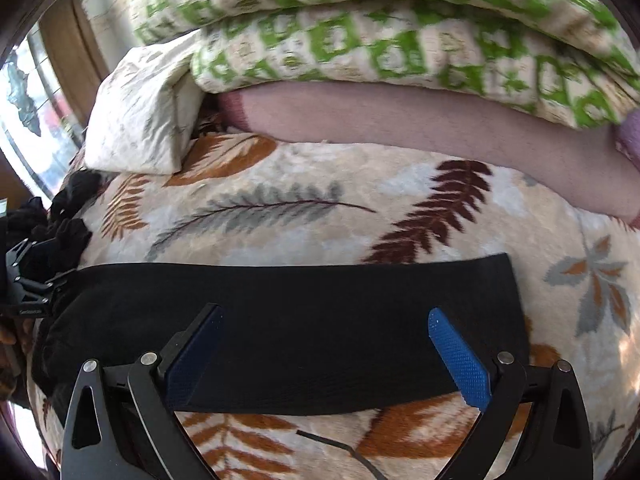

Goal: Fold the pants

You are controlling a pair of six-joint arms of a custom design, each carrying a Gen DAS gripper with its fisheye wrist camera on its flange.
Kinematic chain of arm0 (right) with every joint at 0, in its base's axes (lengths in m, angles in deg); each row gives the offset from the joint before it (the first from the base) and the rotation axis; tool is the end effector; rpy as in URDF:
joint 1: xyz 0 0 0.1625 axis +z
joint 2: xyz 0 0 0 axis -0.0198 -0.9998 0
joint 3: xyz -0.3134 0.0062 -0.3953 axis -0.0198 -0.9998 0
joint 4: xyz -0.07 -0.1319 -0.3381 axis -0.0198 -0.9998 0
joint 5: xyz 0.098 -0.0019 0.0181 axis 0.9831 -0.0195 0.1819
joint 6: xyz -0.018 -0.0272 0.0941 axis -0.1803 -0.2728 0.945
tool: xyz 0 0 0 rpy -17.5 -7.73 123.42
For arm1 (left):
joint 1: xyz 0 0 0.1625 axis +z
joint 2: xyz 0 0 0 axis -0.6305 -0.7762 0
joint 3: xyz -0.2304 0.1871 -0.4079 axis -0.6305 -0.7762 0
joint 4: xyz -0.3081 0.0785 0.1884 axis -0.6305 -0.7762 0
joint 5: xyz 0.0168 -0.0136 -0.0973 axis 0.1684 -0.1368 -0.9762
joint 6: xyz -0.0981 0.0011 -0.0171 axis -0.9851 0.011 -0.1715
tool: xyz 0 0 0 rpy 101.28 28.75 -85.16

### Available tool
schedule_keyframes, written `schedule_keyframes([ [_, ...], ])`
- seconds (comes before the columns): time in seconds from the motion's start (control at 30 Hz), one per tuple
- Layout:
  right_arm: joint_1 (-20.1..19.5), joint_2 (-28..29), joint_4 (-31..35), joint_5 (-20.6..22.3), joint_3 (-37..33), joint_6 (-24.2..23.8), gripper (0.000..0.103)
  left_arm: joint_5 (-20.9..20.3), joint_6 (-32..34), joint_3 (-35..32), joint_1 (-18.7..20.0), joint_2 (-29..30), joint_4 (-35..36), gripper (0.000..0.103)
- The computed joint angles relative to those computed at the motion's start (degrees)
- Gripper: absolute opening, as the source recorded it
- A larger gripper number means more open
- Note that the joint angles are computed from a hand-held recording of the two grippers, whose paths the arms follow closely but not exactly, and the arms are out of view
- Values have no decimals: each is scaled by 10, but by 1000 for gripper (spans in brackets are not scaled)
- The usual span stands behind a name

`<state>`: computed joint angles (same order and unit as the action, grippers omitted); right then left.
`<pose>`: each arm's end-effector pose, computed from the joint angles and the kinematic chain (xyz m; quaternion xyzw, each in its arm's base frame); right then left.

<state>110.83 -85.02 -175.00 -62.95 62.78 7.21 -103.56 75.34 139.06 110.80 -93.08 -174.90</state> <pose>0.2991 -0.6559 0.0972 -0.1774 -0.8987 0.2421 0.3197 -0.0814 -0.8696 0.3788 0.3694 0.8446 -0.1559 0.3549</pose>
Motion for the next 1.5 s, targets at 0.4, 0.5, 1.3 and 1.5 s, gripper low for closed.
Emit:
schedule_keyframes([
  [0.4,-22,97,117,29,-170,-141,101,-20,-88,-116,39,36,119,102],
  [0.5,-28,107,121,33,-178,-154,101,-15,-81,-105,40,34,105,101],
  [1.3,-30,106,124,80,-185,-229,10,-66,-59,-96,41,20,151,23],
  [1.5,-31,96,103,78,-168,-240,58,-101,-68,-114,45,16,171,22],
])
